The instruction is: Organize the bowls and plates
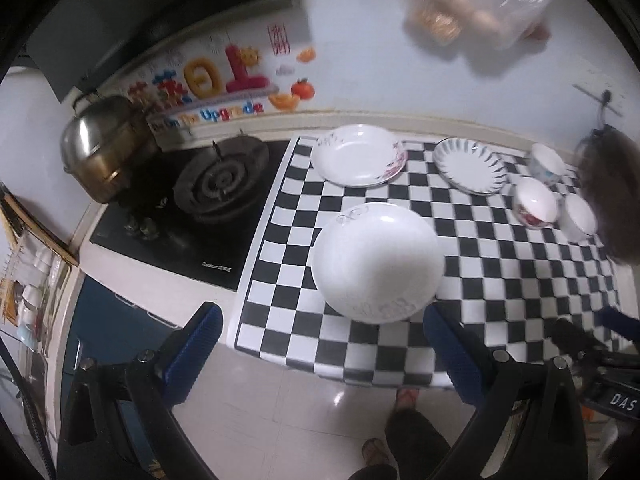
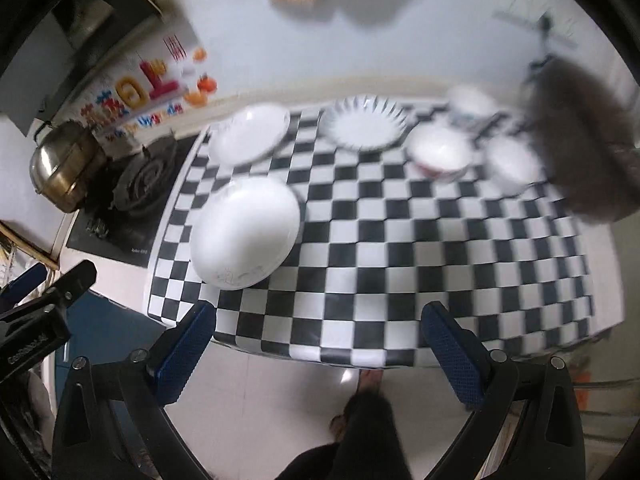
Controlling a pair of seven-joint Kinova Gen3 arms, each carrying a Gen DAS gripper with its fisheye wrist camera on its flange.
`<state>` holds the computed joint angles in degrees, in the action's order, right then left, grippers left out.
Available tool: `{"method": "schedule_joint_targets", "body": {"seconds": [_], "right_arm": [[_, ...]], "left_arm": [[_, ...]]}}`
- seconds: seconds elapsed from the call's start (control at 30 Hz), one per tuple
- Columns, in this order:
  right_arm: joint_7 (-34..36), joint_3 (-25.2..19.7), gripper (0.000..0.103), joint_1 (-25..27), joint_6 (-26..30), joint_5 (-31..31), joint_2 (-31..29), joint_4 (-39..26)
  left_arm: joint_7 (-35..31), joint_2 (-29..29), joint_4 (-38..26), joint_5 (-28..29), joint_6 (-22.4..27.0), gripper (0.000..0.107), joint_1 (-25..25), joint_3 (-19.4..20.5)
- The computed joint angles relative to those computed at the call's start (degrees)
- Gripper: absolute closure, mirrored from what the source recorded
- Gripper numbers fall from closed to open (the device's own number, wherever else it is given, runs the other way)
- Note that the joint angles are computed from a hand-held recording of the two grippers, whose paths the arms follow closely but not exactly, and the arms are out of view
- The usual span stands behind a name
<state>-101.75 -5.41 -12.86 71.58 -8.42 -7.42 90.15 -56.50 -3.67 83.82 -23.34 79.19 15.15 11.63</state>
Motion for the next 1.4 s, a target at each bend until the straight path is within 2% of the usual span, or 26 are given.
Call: {"method": "schedule_joint_targets", "body": {"seconds": [0.1,0.27,0.5,0.7,0.8,0.97,1.03,1.27,1.4], "right_arm": [[2.17,0.38,0.0,-0.32,-2.22,-1.71,6.82,-1.04],[5.7,0.55,0.0,0.37,-2.39,-3.86,17.51,-5.76],[8.99,-0.19,0.0,1.35,3.31,-5.82,32.43,-18.24],[8.98,-0.6,0.001,1.23,6.99,-5.84,40.73,-26.62],[8.95,-1.0,0.001,1.04,9.71,-6.19,44.35,-30.68],[8.56,-1.21,0.001,0.32,11.56,-6.22,47.63,-33.95],[8.22,-1.31,0.001,0.25,11.75,-6.47,48.31,-34.17],[6.18,-2.31,0.005,1.24,12.87,-9.59,50.27,-34.21],[5.19,-2.88,0.019,1.78,12.92,-11.71,51.35,-33.83]], "left_arm": [[-1.06,4.2,-0.79,0.63,-1.37,0.005,-1.33,-1.84],[-4.35,10.86,-3.04,4.77,-3.66,0.007,-3.42,-5.66],[-8.15,20.16,-7.25,10.42,-4.09,0.011,-6.42,-9.25],[-10.63,25.74,-10.45,13.39,-3.64,0.011,-8.45,-10.7],[-12.59,27.62,-11.27,15.47,-3.58,0.011,-9.97,-10.88],[-16.11,30.41,-12.54,18.86,-3.64,0.012,-12.52,-10.87],[-17.76,31.43,-13.04,20.05,-3.49,0.02,-13.35,-10.73],[-24.55,34.22,-13.85,24.91,-2.78,0.033,-16.58,-9.82],[-28.11,35.35,-14.33,27.45,-1.97,0.049,-18.19,-9.32]]}}
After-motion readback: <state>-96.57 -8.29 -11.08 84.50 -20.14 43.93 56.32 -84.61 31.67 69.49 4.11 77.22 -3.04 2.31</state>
